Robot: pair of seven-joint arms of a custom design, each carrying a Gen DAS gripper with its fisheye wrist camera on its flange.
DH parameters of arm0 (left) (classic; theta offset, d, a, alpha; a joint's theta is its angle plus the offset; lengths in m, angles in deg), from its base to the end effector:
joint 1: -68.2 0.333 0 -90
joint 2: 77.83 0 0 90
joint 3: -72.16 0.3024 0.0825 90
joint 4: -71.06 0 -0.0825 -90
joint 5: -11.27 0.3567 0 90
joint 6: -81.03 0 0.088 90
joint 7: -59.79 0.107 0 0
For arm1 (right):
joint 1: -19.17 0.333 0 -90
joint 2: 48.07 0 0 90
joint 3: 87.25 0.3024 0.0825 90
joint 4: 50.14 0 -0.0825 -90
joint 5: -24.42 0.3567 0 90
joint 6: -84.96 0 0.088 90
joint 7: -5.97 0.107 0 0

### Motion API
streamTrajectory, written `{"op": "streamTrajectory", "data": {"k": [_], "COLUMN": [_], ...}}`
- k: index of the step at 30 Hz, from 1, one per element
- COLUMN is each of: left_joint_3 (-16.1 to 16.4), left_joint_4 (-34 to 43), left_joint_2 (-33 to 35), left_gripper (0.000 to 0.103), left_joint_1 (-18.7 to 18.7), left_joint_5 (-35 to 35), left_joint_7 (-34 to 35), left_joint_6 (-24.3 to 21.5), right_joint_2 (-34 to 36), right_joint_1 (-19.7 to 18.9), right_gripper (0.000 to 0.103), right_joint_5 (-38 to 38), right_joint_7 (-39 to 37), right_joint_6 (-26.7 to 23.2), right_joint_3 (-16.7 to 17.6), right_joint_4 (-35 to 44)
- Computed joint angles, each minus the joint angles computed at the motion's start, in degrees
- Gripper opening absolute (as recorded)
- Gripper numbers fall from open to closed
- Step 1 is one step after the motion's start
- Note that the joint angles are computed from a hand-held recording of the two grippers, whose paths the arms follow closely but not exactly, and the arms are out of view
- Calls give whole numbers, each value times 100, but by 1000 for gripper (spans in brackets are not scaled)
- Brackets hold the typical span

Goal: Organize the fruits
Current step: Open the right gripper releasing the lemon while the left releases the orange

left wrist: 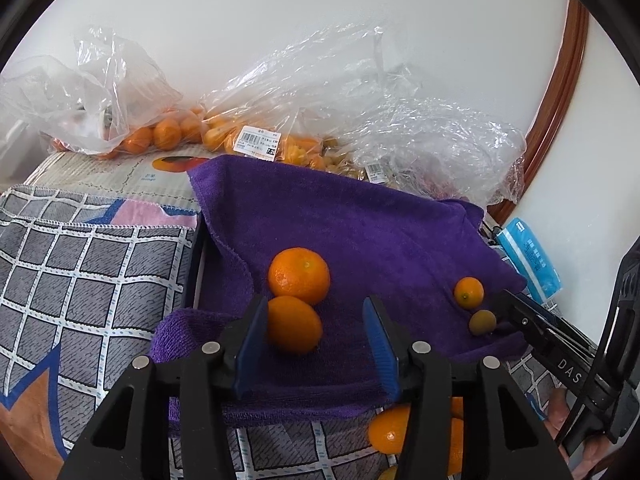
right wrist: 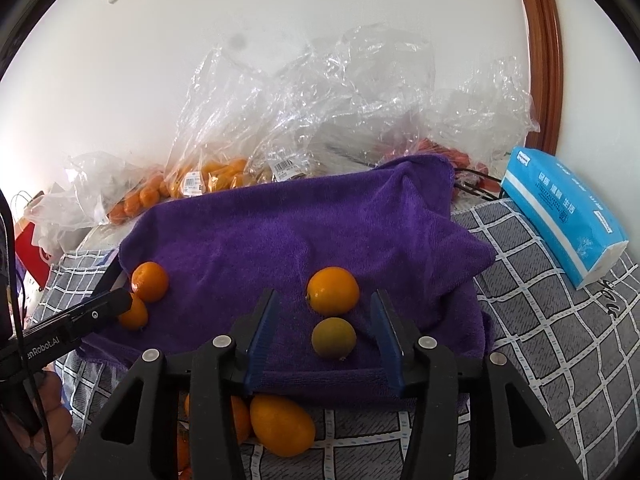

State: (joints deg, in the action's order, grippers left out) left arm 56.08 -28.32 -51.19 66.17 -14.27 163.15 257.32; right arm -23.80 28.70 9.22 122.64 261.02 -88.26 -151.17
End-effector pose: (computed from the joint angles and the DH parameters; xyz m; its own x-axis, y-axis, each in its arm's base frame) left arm 0.6641 -0.1482 0.4218 -0.1638 -0.9393 0.3015 -0.6735 -0.1169 -0.7299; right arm 0.6643 0.1227 0.4340 0.0089 -0.9906 -0.1365 -0.6373 0.0996 -0.7642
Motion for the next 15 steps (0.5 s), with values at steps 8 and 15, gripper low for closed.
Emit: {"op": "streamTrajectory", "data": {"k": [8, 15], "left_joint_3": [235, 50], "left_joint_4": [-103, -194], "left_joint_2": [-61, -98], "left_gripper": [49, 50], "left_joint_1": [-218, -58], "left_joint_5": [224, 203], "left_joint_7": [-224, -248], "left_joint_6": [179, 347], "right_joint_2": [-59, -143], "right_joint_1": [281, 1097], "right_gripper": [50, 50], "right_joint_5": [-315, -949], "right_joint_7": [385, 1049], "right_joint_6": [231, 249], "right_joint_3": [-349, -1328], "right_joint_4": [-111, -159]}}
